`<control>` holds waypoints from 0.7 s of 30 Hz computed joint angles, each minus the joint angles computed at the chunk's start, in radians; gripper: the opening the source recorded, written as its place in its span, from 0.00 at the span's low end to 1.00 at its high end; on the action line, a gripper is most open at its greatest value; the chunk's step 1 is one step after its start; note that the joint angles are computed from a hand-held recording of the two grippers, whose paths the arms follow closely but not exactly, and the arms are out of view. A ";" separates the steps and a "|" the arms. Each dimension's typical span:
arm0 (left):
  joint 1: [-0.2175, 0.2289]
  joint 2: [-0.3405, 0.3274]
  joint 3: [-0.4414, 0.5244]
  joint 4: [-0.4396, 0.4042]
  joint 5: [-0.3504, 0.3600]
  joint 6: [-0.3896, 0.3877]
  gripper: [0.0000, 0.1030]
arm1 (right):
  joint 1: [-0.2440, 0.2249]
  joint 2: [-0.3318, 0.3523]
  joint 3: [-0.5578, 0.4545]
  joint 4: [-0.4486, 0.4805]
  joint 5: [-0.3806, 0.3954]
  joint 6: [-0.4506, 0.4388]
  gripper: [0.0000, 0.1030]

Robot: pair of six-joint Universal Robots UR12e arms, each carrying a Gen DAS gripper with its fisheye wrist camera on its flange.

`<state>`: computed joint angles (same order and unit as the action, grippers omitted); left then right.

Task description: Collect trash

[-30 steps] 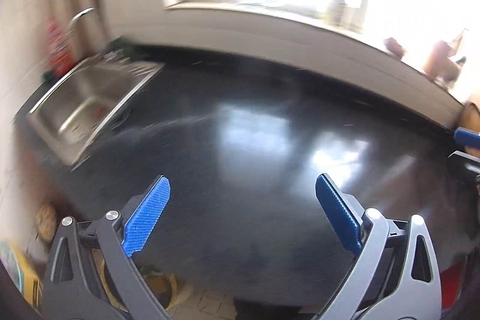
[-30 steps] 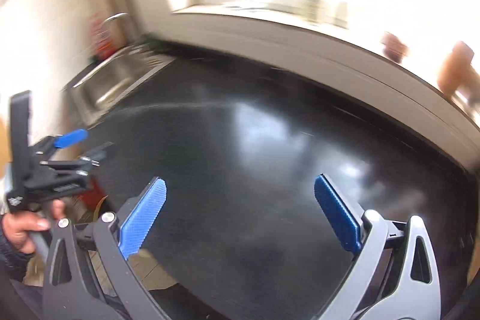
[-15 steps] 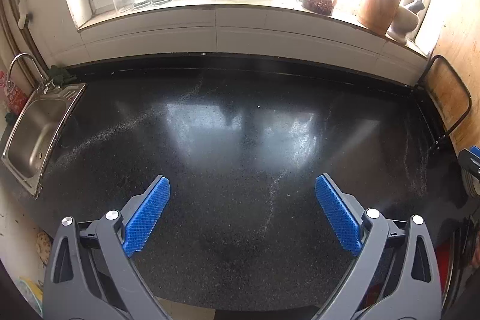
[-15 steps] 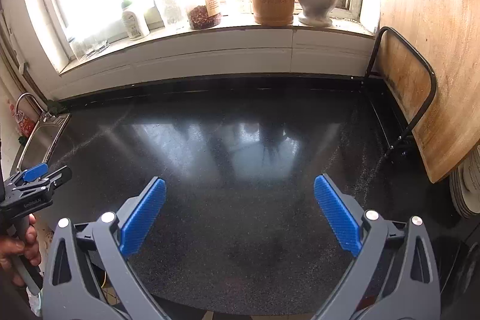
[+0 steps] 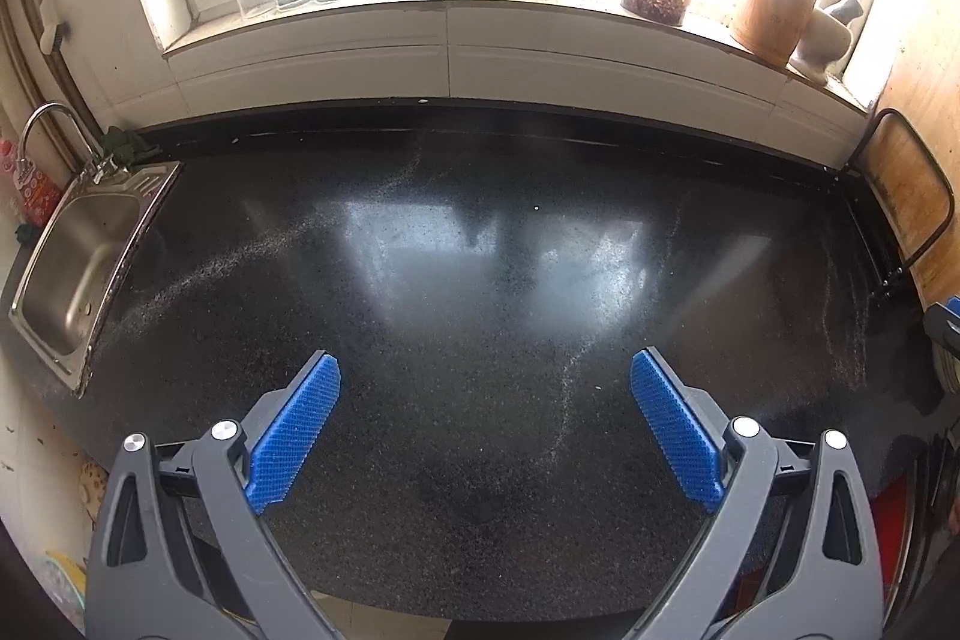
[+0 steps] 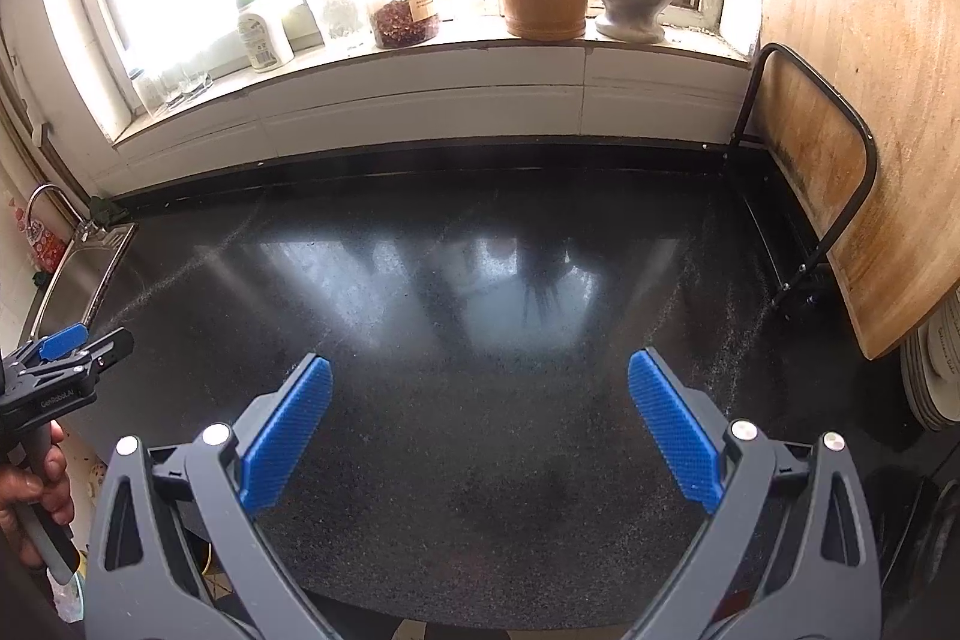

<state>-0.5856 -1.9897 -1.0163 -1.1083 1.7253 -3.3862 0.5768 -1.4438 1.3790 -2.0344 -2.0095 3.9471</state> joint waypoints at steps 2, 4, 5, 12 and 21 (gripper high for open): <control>0.001 -0.002 0.003 0.004 0.003 0.005 0.92 | 0.000 0.000 0.001 0.000 0.003 0.000 0.93; 0.002 -0.004 0.009 0.001 0.005 0.008 0.92 | 0.000 0.001 0.001 0.004 0.004 0.003 0.93; 0.003 -0.005 0.010 0.003 0.004 0.008 0.92 | 0.001 0.001 0.001 0.006 0.003 0.006 0.93; 0.004 -0.004 0.008 0.003 0.004 0.014 0.92 | 0.000 0.003 -0.001 0.006 0.006 0.000 0.93; 0.003 -0.002 0.003 0.007 0.003 0.005 0.92 | -0.002 0.002 -0.001 0.007 0.006 -0.011 0.93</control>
<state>-0.5828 -1.9916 -1.0134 -1.1009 1.7287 -3.3817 0.5748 -1.4414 1.3776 -2.0279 -2.0039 3.9362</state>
